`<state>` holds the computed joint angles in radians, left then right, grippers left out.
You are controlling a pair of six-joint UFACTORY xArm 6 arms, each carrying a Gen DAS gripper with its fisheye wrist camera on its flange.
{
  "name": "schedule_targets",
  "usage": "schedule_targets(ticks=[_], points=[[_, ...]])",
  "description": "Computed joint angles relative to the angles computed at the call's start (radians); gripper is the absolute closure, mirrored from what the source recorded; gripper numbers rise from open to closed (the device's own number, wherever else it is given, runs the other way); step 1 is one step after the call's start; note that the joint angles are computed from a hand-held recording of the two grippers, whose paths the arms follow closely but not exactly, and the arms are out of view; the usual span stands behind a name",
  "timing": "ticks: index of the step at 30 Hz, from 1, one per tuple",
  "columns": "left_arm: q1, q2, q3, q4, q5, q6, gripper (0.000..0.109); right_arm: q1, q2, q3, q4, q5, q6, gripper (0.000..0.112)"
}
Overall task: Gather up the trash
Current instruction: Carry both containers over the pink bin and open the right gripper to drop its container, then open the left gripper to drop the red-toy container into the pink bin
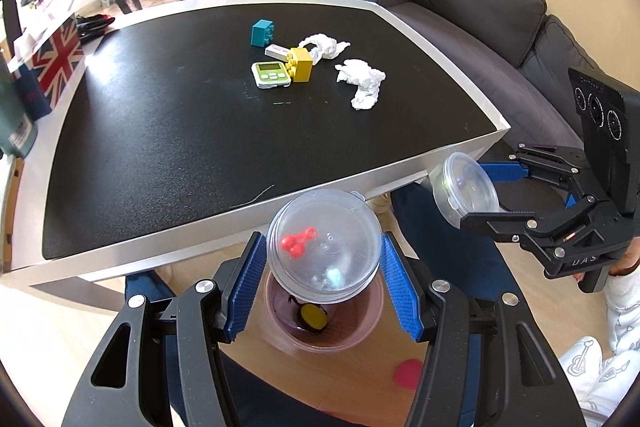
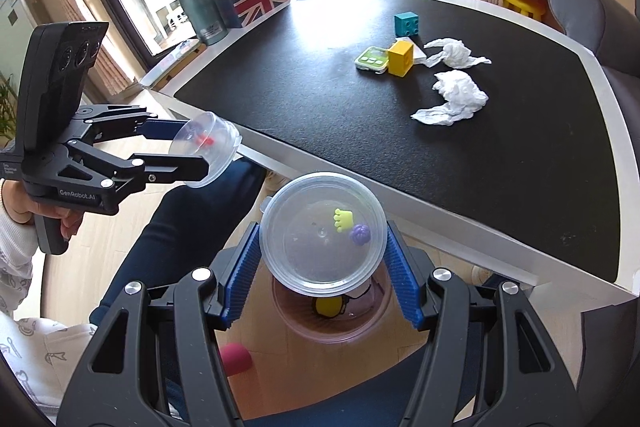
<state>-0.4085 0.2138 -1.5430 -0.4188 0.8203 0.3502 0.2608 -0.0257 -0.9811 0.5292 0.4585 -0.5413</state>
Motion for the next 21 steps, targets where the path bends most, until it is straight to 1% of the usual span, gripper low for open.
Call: schedule_targets(ticks=[6, 8, 11, 15, 21], points=[[0.001, 0.0, -0.007, -0.005, 0.0, 0.007, 0.052, 0.007, -0.002, -0.007, 0.02, 0.013, -0.028, 0.051], [0.001, 0.001, -0.009, -0.006, 0.0, 0.009, 0.052, 0.008, -0.004, -0.004, 0.026, 0.0, -0.031, 0.025], [-0.001, 0.004, -0.011, -0.008, 0.004, 0.011, 0.052, 0.005, -0.002, -0.001, -0.008, -0.019, 0.007, 0.019], [-0.003, 0.008, -0.014, -0.008, 0.012, 0.011, 0.052, -0.006, 0.001, -0.002, -0.055, -0.029, 0.056, 0.017], [-0.009, 0.02, -0.025, -0.01, 0.024, 0.013, 0.052, -0.016, 0.002, -0.003, -0.076, -0.036, 0.081, 0.016]])
